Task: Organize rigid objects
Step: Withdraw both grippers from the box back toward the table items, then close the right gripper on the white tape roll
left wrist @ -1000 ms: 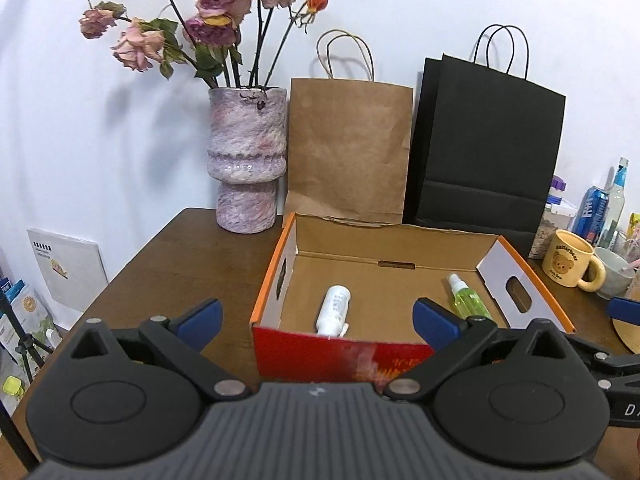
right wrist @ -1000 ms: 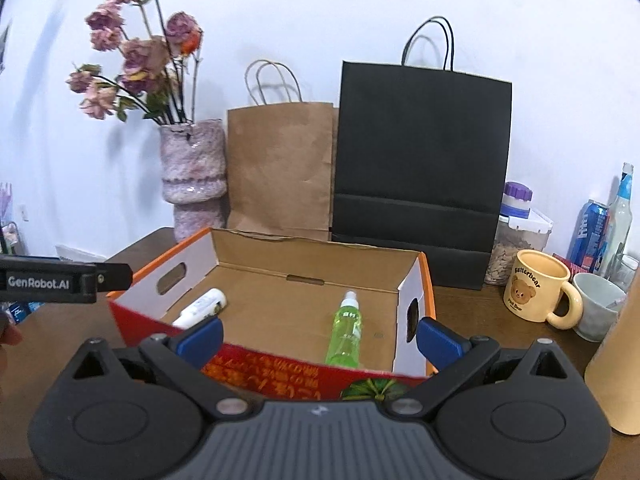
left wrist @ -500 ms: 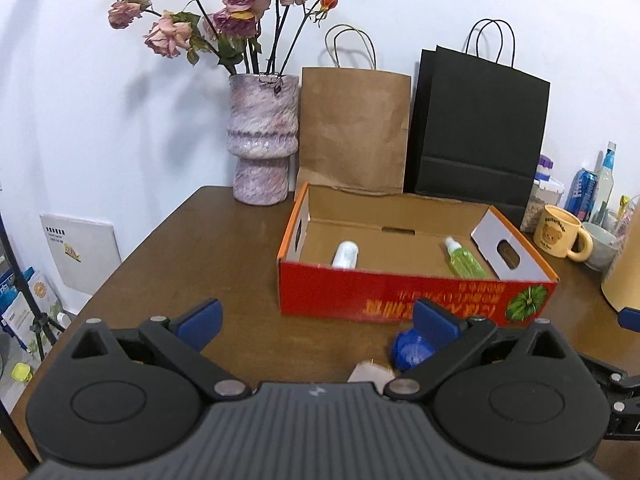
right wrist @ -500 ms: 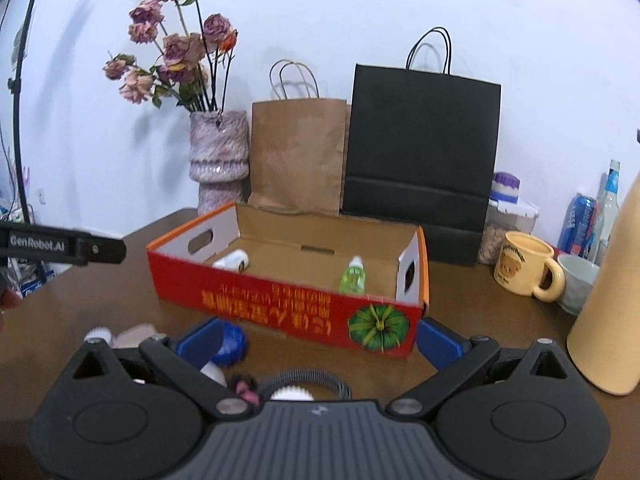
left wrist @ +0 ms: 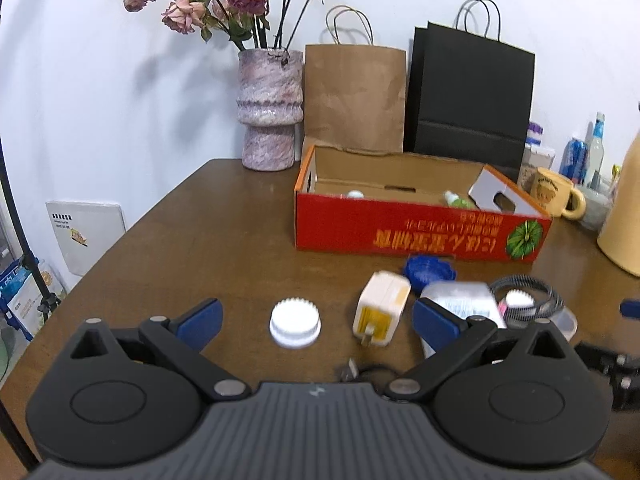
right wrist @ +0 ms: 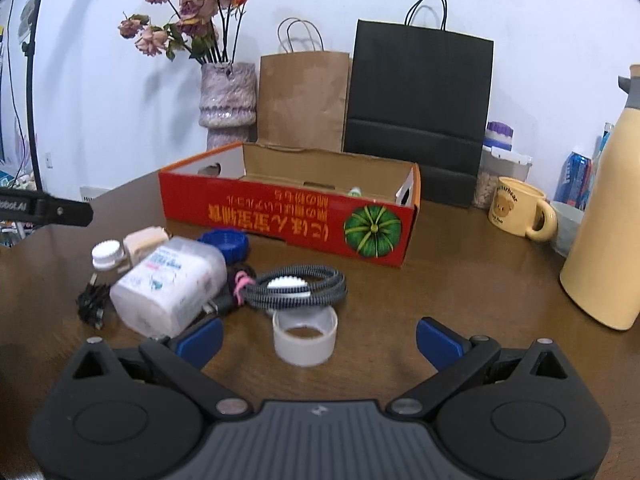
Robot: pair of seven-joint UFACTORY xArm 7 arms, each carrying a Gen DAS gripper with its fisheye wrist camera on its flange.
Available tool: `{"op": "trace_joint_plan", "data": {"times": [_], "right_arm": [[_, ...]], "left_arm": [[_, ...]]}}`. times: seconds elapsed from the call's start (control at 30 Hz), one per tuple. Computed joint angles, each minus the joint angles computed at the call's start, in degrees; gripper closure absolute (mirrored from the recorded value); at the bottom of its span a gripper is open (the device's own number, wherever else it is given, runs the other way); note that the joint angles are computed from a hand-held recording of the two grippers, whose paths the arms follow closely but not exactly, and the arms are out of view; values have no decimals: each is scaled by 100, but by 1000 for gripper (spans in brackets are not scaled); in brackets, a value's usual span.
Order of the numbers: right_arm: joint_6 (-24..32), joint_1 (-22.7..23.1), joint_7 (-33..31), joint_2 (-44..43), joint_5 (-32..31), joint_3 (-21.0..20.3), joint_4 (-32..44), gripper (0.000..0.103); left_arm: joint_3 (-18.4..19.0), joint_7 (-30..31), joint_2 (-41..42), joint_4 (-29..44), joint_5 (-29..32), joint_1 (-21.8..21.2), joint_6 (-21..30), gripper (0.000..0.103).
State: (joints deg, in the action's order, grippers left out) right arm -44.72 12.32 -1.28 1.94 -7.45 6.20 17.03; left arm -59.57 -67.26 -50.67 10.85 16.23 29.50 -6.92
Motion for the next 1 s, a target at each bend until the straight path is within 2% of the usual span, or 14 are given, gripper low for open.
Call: {"op": "trace_joint_plan", "data": {"times": [0.07,0.27,0.43,0.6,0.63,0.67,0.73,0.8,1.0], "right_arm": [[-110,32,-89,107,108,22,6,0],[-38,126,-161,415,351,66,248,1],[122,172,-167,676,347,78,595,7],[596,195,-199,773,325,84,912,23],[692,133,-94,776,167,91,952,30],[747,69,9,779,9,97,973,44],[773,-63,231,785,-310,103,985,60],[725,-67,232,757,-337,87,923,61],[523,226,-368,609,382,56,641,61]], "left_arm": [[-141,-101,-53,-85,-30,24,-78,0],[-183,-153,-10,-161,-79,127,-285,0],[-118,-46,200,-165,-150,188,-333,0],[-156,19,186,-206,-250,195,-428,0],[-171,30,197,-197,-265,205,-426,0],[-177,43,212,-195,-276,212,-430,0],[-187,63,232,-184,-298,223,-420,0],[-201,75,244,-167,-311,234,-400,0],[-227,80,287,-137,-315,251,-358,0]]}}
